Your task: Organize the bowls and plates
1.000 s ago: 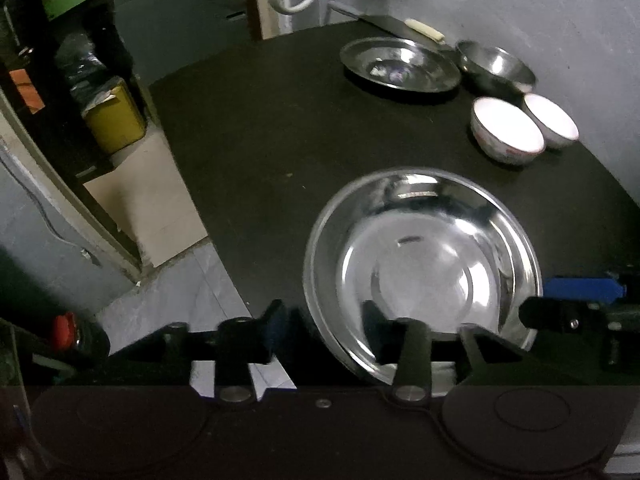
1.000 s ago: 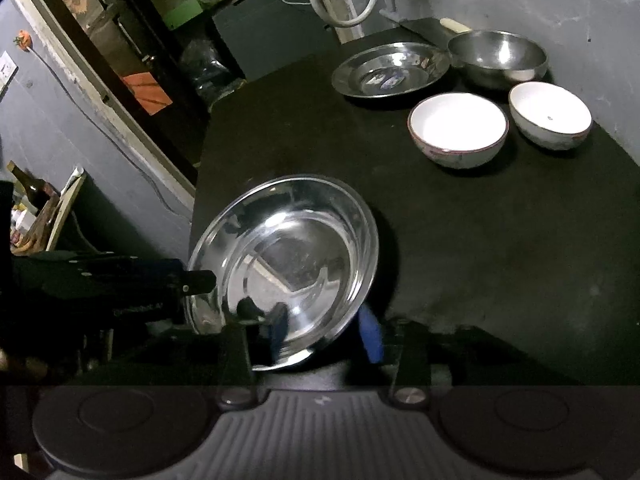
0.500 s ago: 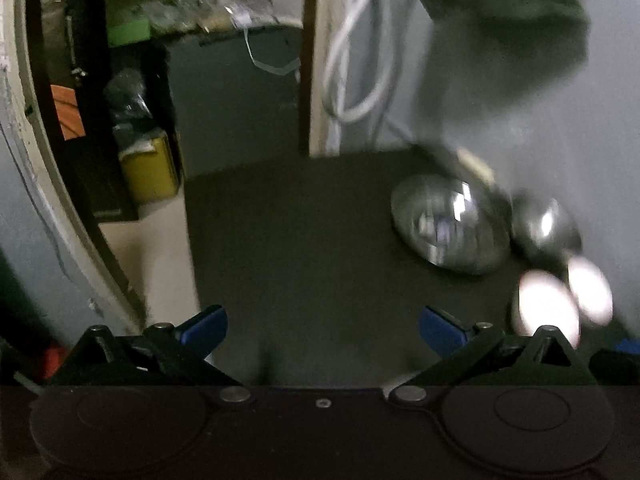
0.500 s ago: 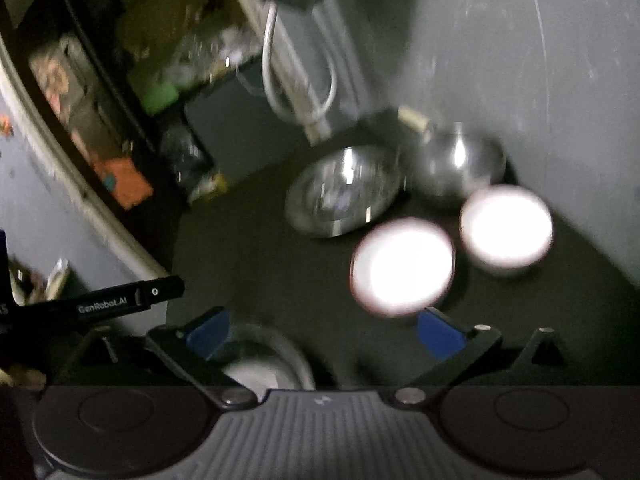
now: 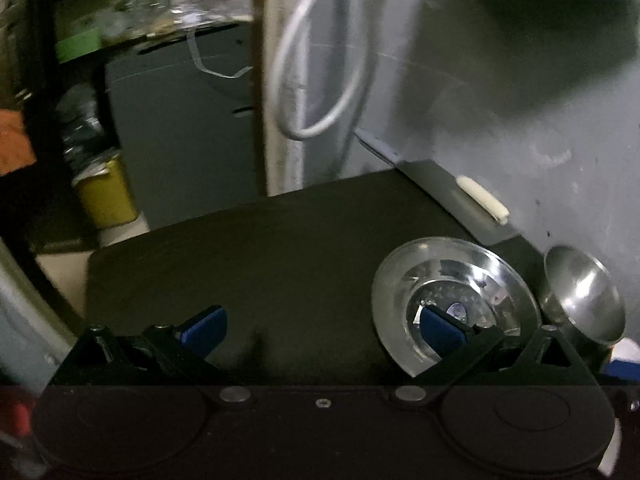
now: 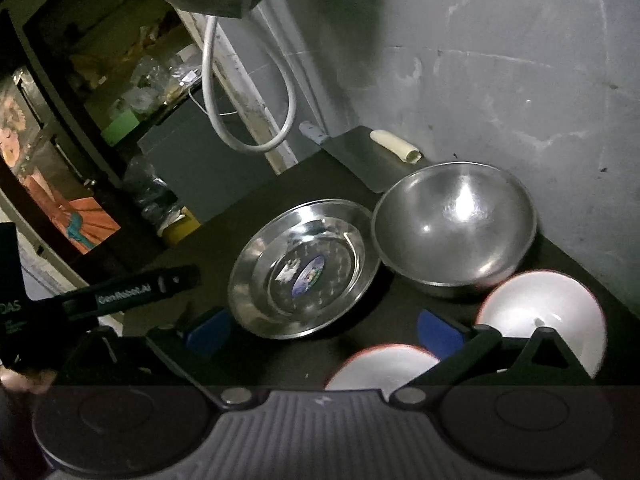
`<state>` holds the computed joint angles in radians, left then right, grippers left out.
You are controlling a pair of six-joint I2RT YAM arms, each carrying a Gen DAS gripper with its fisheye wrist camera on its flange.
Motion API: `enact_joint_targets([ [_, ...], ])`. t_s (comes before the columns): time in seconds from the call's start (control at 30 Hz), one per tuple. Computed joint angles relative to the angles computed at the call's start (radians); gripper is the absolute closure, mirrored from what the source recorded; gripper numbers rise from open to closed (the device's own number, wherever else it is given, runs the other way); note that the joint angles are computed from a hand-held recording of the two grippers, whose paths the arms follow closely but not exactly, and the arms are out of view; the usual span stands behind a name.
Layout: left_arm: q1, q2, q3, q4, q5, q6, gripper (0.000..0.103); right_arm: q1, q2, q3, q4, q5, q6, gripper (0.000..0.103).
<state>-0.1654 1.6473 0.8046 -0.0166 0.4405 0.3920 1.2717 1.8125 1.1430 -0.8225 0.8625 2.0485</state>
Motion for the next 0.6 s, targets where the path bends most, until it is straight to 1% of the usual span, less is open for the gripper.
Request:
enact_joint_targets([
  [0.13, -0.039, 0.104, 0.086, -0.038, 0.01, 0.062, 0.001, -0.04, 0.01, -0.041, 0.098, -0.008, -0.068, 0.014],
  [0.23, -0.065, 0.161, 0.136, -0.054, 0.008, 0.083, 0.001, -0.072, 0.016, -0.06, 0.157, -0.026, -0.11, 0.022],
  [0.3, -0.084, 0.194, 0.16, -0.05, 0.008, 0.087, 0.006, -0.083, 0.023, -0.065, 0.181, -0.034, -0.12, 0.025],
  [0.37, -0.099, 0.212, 0.171, -0.047, 0.002, 0.085, 0.008, -0.096, 0.029, -0.071, 0.203, -0.043, -0.131, 0.028],
  [0.43, -0.107, 0.211, 0.167, -0.043, 0.0, 0.078, 0.014, -0.104, 0.031, -0.079, 0.22, -0.047, -0.133, 0.035],
  [0.5, -0.116, 0.221, 0.178, -0.057, -0.001, 0.076, 0.025, -0.114, 0.037, -0.08, 0.227, -0.051, -0.133, 0.039],
  [0.53, -0.123, 0.225, 0.182, -0.065, -0.007, 0.072, 0.027, -0.119, 0.039, -0.08, 0.228, -0.053, -0.13, 0.042],
  [0.6, -0.124, 0.222, 0.18, -0.074, -0.009, 0.074, 0.037, -0.124, 0.039, -0.088, 0.238, -0.053, -0.124, 0.046],
])
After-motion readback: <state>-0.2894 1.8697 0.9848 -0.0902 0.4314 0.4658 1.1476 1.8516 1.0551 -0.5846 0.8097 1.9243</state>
